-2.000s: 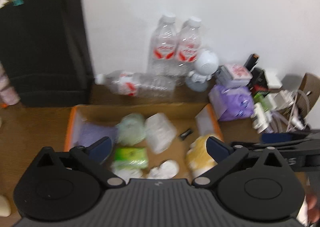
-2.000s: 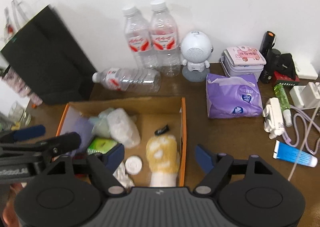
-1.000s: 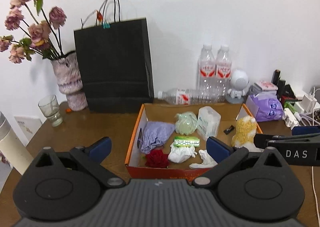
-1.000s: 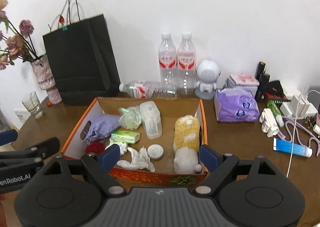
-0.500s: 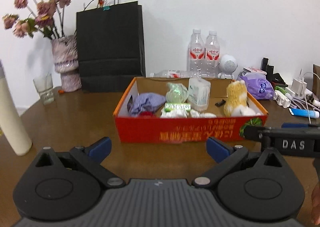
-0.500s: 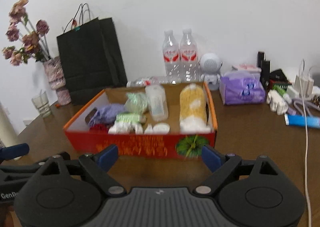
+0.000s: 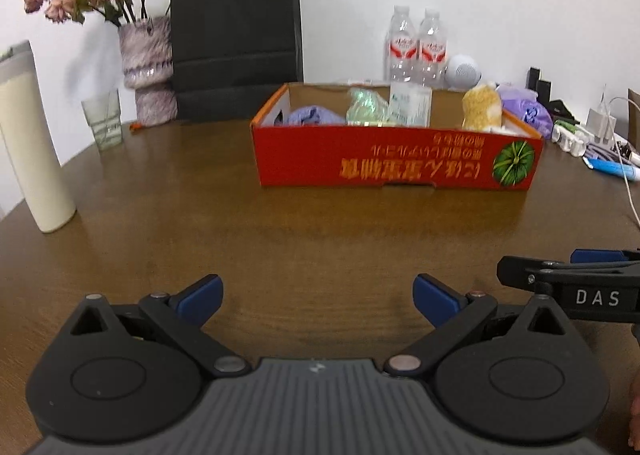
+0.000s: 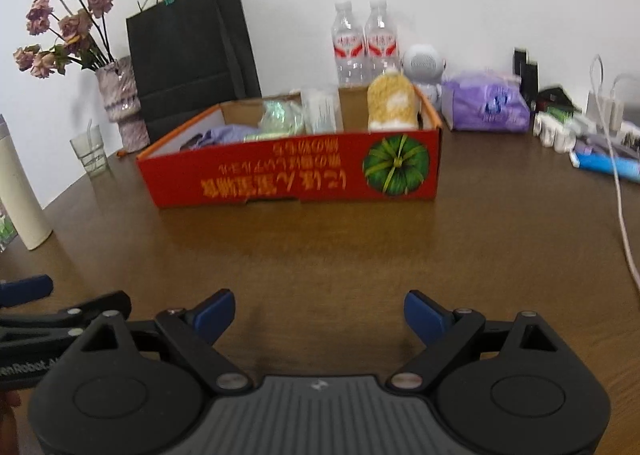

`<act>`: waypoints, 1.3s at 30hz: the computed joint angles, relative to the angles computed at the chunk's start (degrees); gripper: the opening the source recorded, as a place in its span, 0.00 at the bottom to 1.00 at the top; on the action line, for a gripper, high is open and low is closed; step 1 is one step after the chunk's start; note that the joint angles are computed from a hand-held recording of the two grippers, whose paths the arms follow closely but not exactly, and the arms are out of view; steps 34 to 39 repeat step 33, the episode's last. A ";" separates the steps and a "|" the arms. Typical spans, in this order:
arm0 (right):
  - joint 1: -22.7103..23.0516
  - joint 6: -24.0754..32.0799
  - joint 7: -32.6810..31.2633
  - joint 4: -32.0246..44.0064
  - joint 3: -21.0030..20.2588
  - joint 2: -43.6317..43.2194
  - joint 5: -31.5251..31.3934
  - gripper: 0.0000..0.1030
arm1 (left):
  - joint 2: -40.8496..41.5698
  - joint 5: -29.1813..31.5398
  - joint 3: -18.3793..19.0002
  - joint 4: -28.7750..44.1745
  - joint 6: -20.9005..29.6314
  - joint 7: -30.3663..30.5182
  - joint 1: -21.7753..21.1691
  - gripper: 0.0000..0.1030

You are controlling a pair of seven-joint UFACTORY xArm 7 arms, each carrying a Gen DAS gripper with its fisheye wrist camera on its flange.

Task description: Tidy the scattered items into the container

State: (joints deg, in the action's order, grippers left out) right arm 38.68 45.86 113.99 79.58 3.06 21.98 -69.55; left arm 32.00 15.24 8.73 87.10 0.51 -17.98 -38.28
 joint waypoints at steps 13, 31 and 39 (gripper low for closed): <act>3.51 8.23 -8.89 5.01 -0.21 4.13 6.20 0.93 | 0.35 -0.99 -5.27 -0.86 3.53 1.81 4.19 1.00; 3.81 8.73 -8.70 4.68 -0.53 3.92 7.47 1.00 | 1.26 -2.32 -7.07 0.80 4.51 3.87 5.49 1.00; 3.85 8.66 -8.63 4.65 -0.59 3.89 7.46 1.00 | 1.19 -2.29 -6.85 0.67 4.45 3.68 5.27 1.00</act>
